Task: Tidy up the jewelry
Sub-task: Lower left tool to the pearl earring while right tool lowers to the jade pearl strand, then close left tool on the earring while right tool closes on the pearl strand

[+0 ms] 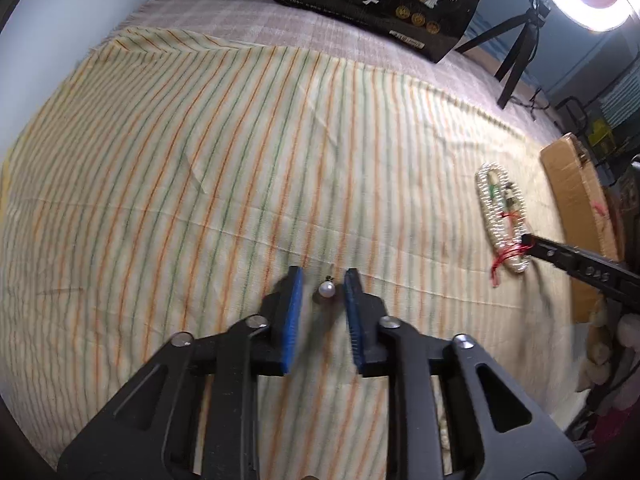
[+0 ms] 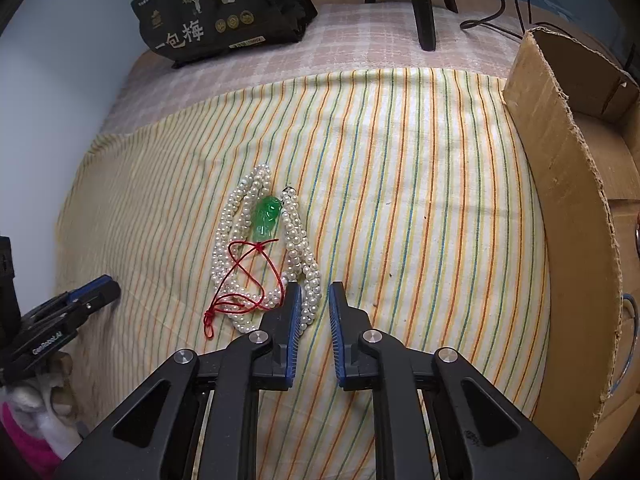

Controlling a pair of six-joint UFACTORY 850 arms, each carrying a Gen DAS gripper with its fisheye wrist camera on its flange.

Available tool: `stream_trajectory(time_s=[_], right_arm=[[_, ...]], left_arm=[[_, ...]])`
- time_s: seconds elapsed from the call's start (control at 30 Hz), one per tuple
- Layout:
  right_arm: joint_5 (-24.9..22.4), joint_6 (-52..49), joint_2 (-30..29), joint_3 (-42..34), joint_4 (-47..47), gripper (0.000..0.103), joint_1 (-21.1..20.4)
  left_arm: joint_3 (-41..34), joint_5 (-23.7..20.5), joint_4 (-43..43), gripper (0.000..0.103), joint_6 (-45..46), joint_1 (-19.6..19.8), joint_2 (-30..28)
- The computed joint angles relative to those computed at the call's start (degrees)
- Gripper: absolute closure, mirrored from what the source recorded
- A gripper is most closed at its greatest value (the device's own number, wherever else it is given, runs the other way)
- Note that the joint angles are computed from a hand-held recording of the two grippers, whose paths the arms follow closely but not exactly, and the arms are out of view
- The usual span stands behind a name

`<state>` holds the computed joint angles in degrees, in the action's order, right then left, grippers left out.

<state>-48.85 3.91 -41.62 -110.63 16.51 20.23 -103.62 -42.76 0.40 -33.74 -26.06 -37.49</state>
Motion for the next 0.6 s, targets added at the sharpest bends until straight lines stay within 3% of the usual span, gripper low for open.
stream_trajectory(time_s=[0.1,0.2,0.6], right_arm=[[0.17,0.26,-0.23,-0.24,-1.09,0.091,0.28],[0.81,0.47,-0.15,-0.09,-3.29,0.096,0.78],[6.25,-3.54,5.72,6.74,2.79,0.096,-0.99]], left_arm=[[-0.01,-0.19,2.21,0.097,-1.28,-0.32,-0.24],[0.16,0.02,3.29,0.097,-1.96,-0.42,-0.18],[3.58,4.22,5.06,0.097,-5.61,-0.54,3.53]])
